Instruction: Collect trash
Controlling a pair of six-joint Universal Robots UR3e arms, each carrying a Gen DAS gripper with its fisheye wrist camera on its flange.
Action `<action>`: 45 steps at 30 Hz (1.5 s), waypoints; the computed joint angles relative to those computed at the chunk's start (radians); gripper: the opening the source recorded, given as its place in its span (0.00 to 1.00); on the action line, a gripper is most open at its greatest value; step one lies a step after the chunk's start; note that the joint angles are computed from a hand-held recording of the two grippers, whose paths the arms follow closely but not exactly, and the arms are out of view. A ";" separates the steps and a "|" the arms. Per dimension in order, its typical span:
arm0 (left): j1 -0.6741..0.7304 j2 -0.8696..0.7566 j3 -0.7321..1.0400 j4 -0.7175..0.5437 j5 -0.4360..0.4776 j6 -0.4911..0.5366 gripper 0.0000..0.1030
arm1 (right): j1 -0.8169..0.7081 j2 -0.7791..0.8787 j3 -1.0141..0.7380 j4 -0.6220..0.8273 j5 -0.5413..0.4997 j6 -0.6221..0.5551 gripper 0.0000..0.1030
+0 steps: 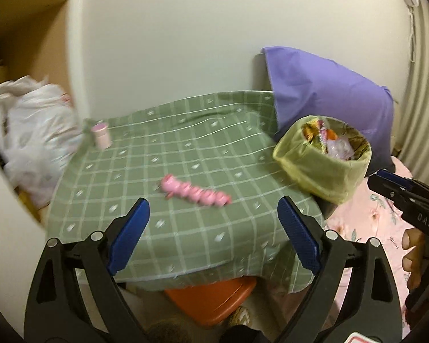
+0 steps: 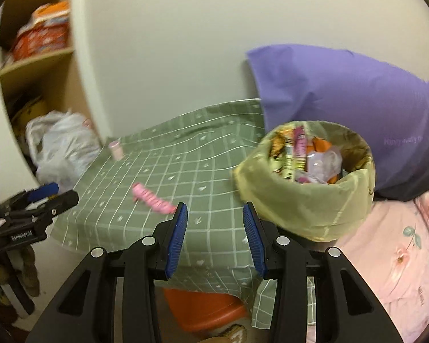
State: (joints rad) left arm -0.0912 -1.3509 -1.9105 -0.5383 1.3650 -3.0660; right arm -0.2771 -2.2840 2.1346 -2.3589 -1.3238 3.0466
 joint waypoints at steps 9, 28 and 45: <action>0.034 0.236 -0.131 -0.068 0.080 -0.005 0.84 | 0.251 -0.001 0.015 -0.070 -0.166 0.113 0.38; 0.174 0.403 -0.170 -0.153 -0.046 0.082 0.84 | 0.545 0.182 -0.040 -0.225 -0.456 0.248 0.38; 0.252 0.432 -0.179 -0.183 -0.104 0.095 0.84 | 0.567 0.247 -0.073 -0.247 -0.459 0.241 0.38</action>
State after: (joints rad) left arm 0.1610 -0.9194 -2.0899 -0.7210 1.2608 -2.9709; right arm 0.2899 -2.0372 2.0613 -2.6058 -1.7828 3.2873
